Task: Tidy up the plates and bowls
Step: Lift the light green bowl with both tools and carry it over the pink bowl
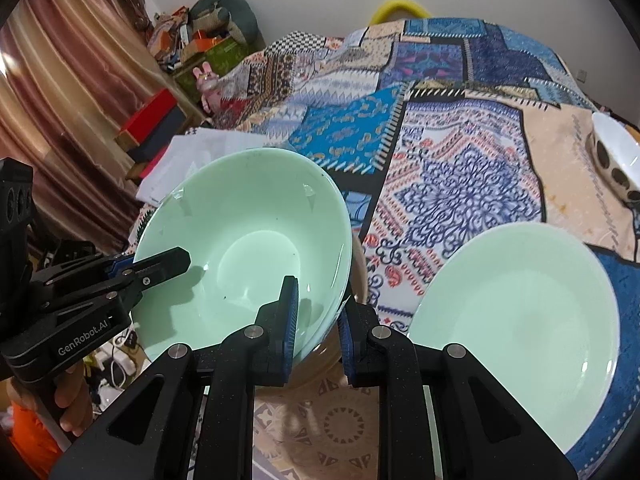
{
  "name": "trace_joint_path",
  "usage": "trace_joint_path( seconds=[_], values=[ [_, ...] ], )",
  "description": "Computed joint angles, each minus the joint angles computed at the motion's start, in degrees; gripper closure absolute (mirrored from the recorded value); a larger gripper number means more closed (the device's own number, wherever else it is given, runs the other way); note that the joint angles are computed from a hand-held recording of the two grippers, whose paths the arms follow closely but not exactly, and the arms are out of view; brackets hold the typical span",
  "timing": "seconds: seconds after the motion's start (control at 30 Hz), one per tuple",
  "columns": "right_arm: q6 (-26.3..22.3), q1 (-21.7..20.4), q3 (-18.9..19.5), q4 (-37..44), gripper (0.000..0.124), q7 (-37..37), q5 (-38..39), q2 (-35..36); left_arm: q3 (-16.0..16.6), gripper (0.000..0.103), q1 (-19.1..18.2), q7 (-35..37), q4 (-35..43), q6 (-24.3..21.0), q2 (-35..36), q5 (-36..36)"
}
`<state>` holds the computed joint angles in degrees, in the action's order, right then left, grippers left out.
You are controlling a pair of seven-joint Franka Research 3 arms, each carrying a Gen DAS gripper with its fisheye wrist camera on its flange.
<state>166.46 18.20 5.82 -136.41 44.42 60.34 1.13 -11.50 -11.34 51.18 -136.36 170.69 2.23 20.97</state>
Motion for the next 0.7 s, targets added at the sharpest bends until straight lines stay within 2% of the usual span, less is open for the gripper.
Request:
trace_joint_path(
  seconds=[0.23,0.37,0.7],
  values=[
    [-0.7,-0.1,0.2,0.1,0.107,3.0,-3.3,1.3,-0.6,0.088,0.7,4.9,-1.2,0.6,1.3,-5.8],
    [-0.8,-0.2,0.4,0.2,0.107,3.8,-4.3,1.9,-0.5,0.088,0.7,5.5,-1.5,1.1,1.8,-6.7],
    [-0.4,-0.6,0.8,0.2,0.107,5.1,-7.1,2.4,0.5,0.089,0.2,3.0,-1.1,1.4,3.2,-3.1]
  ],
)
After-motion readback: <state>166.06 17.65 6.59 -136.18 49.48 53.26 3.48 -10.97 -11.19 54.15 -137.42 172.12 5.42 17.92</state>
